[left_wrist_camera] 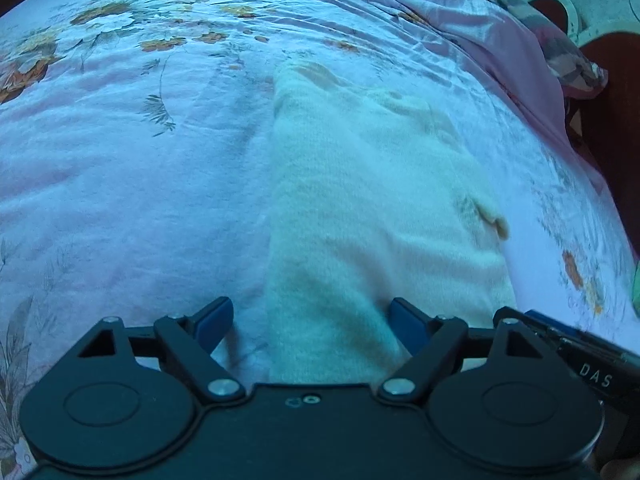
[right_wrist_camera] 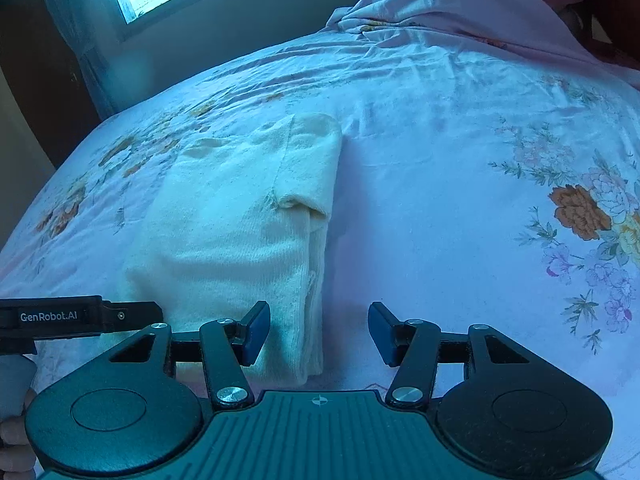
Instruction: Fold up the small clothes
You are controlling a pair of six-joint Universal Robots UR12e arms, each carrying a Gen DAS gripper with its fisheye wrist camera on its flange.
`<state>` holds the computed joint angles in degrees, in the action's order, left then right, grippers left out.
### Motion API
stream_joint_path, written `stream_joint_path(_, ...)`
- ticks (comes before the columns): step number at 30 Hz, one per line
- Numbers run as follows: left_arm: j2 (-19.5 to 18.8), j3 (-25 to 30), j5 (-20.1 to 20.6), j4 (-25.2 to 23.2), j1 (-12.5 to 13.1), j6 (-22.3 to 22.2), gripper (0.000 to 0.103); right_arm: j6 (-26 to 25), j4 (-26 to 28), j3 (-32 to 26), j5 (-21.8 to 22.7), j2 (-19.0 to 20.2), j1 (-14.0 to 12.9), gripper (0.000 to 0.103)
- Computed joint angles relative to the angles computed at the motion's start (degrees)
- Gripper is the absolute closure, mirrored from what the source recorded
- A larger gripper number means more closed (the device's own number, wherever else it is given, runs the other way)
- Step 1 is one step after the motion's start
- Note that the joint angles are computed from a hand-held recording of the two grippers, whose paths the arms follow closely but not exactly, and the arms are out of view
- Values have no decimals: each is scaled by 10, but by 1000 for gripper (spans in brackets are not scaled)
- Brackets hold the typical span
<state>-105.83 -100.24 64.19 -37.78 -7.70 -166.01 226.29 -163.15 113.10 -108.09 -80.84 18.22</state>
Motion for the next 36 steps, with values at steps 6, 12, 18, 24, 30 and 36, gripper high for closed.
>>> stream_joint_path(6,-18,25,-10,-17,0,-6,20,-8,-20,-6,33,11,-17,49)
stream_joint_path(12,-35,41,-9,-9,-8,-1,12,-1,-37,-13,65,22,-39,49)
stream_joint_path(18,-49,55,-19,-10,-13,0,10,0,-56,-20,101,36,-57,38)
stream_joint_path(24,-61,68,-47,-19,-14,6,22,22,-91,-19,129,48,-70,39)
stream_joint_path(30,-69,78,-76,-37,-10,-2,38,24,-105,-22,145,56,-77,56)
stream_joint_path(36,-77,88,-85,-53,-11,-2,31,38,-118,-23,157,65,-84,56)
